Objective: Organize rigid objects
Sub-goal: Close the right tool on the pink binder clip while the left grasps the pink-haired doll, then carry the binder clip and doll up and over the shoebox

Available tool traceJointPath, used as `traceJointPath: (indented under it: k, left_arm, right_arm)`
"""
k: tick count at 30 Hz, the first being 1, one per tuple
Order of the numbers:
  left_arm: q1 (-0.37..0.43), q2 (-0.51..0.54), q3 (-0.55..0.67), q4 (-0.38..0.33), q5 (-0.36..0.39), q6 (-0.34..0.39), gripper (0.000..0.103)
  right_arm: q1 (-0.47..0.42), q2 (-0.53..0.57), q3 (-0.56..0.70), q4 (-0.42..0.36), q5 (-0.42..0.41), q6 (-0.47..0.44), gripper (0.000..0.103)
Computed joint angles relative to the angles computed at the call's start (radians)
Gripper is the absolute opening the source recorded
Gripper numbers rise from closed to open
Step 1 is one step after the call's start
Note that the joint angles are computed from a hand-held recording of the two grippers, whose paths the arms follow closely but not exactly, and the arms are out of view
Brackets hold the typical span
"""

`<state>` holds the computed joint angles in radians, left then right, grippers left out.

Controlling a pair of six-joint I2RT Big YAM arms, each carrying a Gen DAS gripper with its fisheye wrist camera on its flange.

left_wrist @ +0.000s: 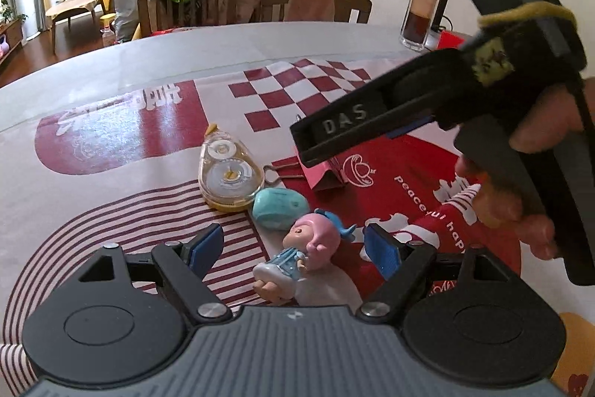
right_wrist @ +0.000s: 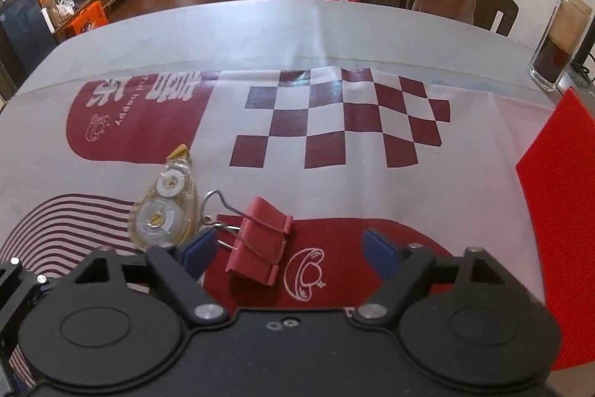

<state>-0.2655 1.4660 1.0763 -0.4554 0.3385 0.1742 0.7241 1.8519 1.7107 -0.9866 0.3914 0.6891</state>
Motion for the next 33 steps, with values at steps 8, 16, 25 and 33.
traceJointPath:
  k: [8,16,25,33]
  left_arm:
    - [-0.007,0.019,0.004,-0.002,-0.004,0.028,0.077]
    - [-0.021,0.026,0.001,-0.007,-0.016,0.055,0.052]
    - [-0.027,0.021,0.003,-0.017,-0.039,0.073,0.044]
    - [-0.026,0.023,0.019,-0.047,-0.025,0.068,0.036]
  right_arm:
    - [-0.001,0.039,0.035,-0.015,-0.003,-0.034,0.075]
    - [0.009,0.048,0.040,-0.015,0.032,-0.044,0.061]
    - [0.007,0.043,0.038,0.005,-0.011,-0.041,0.036]
    - [0.012,-0.002,-0.017,0.027,-0.001,-0.027,0.031]
